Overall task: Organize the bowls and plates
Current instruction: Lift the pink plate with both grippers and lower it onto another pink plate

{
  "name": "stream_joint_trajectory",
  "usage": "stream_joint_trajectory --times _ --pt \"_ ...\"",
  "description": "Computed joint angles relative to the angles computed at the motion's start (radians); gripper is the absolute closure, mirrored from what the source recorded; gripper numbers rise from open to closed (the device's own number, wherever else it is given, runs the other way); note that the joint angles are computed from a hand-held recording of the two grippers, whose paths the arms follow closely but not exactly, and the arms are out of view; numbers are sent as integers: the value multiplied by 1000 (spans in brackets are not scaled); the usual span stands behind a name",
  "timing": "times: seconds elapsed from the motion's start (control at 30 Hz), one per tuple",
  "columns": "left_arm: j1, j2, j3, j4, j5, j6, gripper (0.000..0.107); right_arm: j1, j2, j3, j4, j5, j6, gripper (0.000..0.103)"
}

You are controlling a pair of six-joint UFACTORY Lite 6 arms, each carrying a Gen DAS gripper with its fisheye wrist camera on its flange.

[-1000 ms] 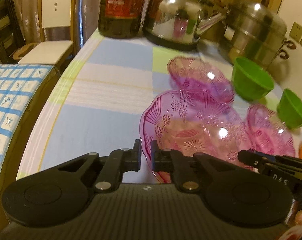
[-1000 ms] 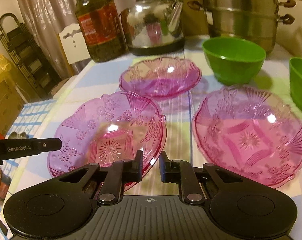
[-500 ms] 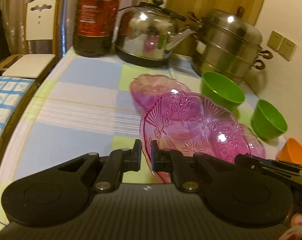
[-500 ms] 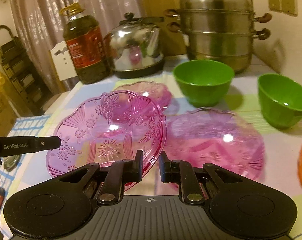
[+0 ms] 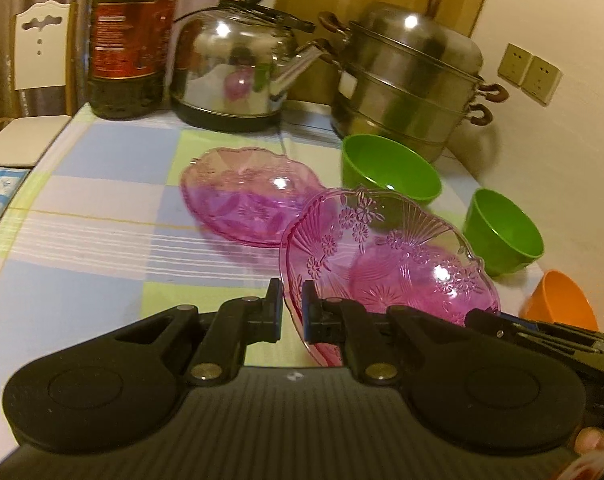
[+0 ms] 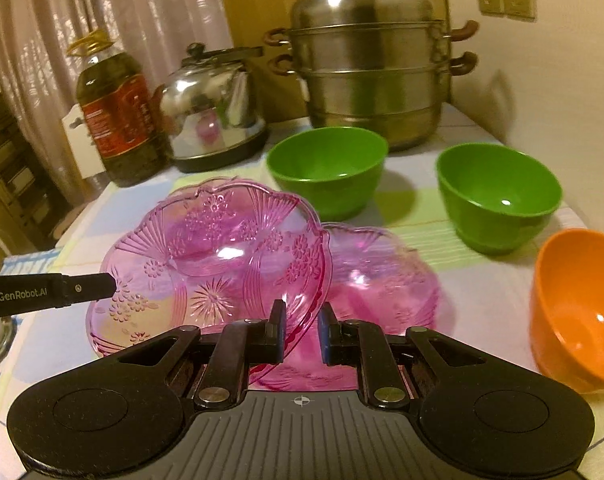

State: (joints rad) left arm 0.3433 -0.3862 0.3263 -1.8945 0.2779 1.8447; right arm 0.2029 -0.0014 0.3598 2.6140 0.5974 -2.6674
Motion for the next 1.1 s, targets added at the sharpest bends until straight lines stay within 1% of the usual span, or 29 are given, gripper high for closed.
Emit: stream_joint_trajectory --times 0.3,0.6,0.77,0.87,0.9,1.03,1.1 --pt "-162 103 49 -372 -37 291 99 -139 11 9 -121 14 41 86" --pt "-293 241 114 -762 -40 636 99 -222 76 45 -128 18 11 86" --pt "-318 274 123 -918 -34 777 99 -210 96 55 -82 17 -39 86" --pt "-348 300 140 -1083 -35 942 99 -186 123 67 -27 7 -87 86" --pt "-354 311 147 -1116 -35 974 99 -180 133 72 -11 5 -97 86" --pt "-364 359 172 -1149 -27 996 99 -163 170 96 51 7 -144 86" --pt "-374 379 184 -1213 -25 1058 99 -156 178 102 74 8 -165 86"
